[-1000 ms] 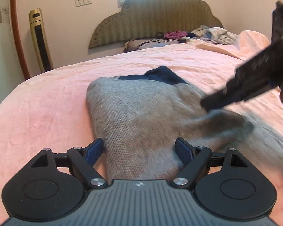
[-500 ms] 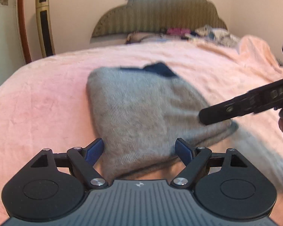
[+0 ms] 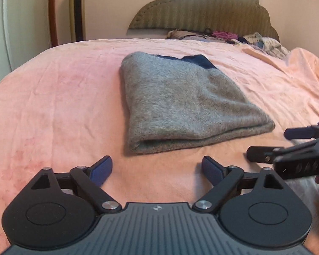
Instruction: Fold small clothes
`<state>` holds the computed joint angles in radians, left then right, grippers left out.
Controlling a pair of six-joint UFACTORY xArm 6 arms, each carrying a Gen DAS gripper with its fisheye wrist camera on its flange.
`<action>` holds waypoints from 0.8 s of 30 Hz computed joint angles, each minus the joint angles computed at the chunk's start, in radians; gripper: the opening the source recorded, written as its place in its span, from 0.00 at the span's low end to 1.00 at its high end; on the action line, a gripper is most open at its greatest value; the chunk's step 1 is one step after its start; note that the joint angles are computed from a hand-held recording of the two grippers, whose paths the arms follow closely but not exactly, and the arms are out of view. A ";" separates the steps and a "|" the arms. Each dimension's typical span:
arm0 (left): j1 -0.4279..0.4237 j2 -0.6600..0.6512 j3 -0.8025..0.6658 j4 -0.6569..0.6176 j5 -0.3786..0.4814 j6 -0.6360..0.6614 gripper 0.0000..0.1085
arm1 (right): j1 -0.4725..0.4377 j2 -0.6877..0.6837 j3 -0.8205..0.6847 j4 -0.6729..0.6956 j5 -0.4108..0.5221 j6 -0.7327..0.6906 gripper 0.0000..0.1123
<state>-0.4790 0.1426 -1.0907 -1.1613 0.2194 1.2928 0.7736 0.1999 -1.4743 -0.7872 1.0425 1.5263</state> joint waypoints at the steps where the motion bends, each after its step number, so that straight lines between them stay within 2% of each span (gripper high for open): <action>1: 0.001 0.004 -0.002 0.028 0.008 -0.017 0.95 | 0.029 0.026 -0.023 -0.045 0.057 0.002 0.92; 5: 0.000 0.007 -0.002 0.038 0.000 -0.027 0.95 | 0.042 0.073 -0.069 -0.078 0.120 0.103 0.92; 7: -0.008 0.012 0.002 0.079 -0.048 -0.098 0.95 | 0.047 0.093 -0.094 -0.085 0.146 0.107 0.92; 12: -0.011 0.014 0.006 0.112 -0.068 -0.133 0.95 | 0.032 0.079 -0.063 -0.100 0.118 0.125 0.92; 24: -0.013 0.018 0.003 0.132 -0.072 -0.164 0.95 | 0.045 0.095 -0.089 -0.095 0.142 0.120 0.92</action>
